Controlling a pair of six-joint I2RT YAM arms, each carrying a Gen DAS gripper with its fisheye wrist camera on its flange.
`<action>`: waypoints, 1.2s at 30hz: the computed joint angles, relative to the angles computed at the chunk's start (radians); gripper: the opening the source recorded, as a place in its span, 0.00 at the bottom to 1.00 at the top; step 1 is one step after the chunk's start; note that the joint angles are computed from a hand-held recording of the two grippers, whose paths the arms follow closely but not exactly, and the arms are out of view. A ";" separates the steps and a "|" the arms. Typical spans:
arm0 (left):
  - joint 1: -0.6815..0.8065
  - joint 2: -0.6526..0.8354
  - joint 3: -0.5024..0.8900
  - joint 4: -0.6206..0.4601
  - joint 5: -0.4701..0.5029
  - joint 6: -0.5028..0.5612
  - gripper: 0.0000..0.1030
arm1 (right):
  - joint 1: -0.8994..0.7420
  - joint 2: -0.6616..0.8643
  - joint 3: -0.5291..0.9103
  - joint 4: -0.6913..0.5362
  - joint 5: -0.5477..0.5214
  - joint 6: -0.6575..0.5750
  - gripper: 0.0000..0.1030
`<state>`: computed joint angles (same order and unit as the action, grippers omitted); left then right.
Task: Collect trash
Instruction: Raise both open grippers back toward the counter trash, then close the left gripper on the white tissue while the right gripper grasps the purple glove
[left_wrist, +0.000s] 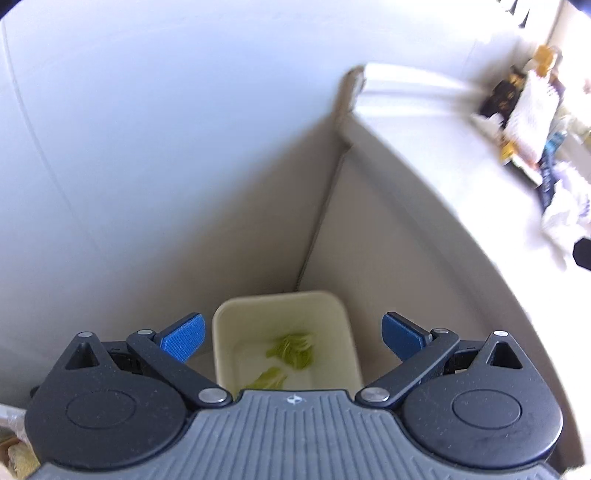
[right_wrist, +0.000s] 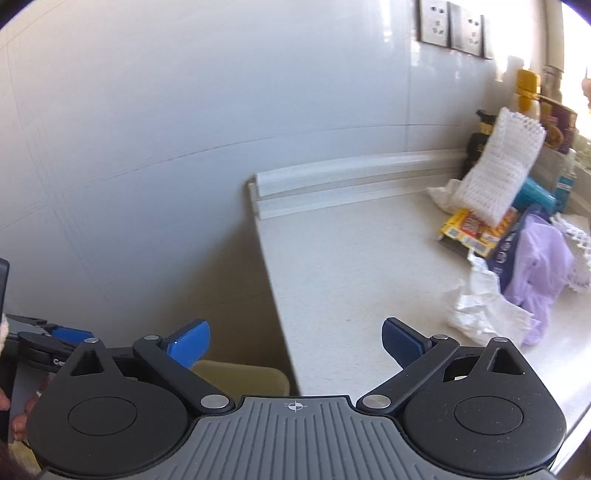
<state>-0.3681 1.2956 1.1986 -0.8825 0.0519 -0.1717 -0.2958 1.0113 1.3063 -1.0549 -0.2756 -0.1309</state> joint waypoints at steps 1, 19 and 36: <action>-0.014 0.004 0.012 0.001 -0.004 -0.007 0.99 | -0.052 -0.004 0.015 -0.021 -0.022 -0.020 0.98; -0.314 0.170 0.230 0.097 -0.011 -0.068 0.99 | -0.720 0.154 0.115 -0.061 -0.280 -0.274 0.99; -0.526 0.405 0.373 0.271 -0.020 -0.029 0.99 | -0.741 0.441 0.252 0.040 -0.316 -0.237 0.99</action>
<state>-0.8946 1.7005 1.5712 -0.6111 0.0315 -0.2003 -1.0368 1.4520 1.5578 -1.0148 -0.5916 -0.3681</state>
